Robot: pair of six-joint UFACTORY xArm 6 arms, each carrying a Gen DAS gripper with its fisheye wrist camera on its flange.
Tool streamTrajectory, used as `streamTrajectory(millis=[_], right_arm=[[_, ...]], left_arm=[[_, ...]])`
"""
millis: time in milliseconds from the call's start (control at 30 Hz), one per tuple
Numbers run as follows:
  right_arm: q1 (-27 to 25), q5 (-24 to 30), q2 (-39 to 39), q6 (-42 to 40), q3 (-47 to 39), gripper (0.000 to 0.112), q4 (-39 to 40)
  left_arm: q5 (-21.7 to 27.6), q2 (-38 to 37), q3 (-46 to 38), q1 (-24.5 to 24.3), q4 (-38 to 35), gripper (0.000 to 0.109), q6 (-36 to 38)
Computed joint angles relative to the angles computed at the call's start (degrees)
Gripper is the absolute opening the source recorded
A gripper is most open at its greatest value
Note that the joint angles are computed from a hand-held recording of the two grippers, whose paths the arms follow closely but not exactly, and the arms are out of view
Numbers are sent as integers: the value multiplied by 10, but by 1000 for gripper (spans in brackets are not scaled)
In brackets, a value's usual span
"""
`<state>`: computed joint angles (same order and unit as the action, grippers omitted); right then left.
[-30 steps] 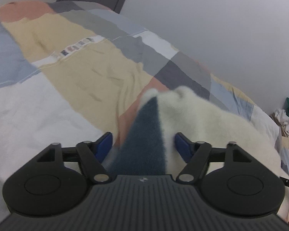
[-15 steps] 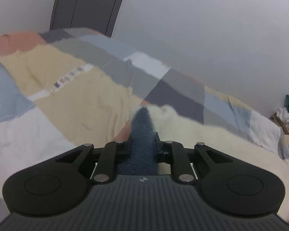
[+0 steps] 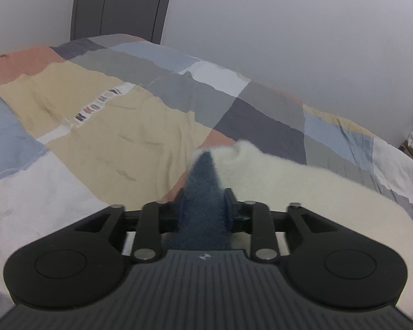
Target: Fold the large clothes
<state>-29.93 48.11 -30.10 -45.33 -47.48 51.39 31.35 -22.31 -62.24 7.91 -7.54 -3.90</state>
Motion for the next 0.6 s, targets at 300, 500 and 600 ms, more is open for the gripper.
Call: streamTrajectory(millis=[300, 500, 600], right_arm=[[-20, -14, -44, 39, 23, 81, -42], [-52, -21, -109, 80, 47, 81, -12], [-79, 21, -149, 61, 56, 81, 29]], left_arm=[[-9, -78, 33, 9, 48, 69, -44], [10, -129, 55, -7, 12, 69, -20], [20, -158, 70, -20, -1, 69, -16]])
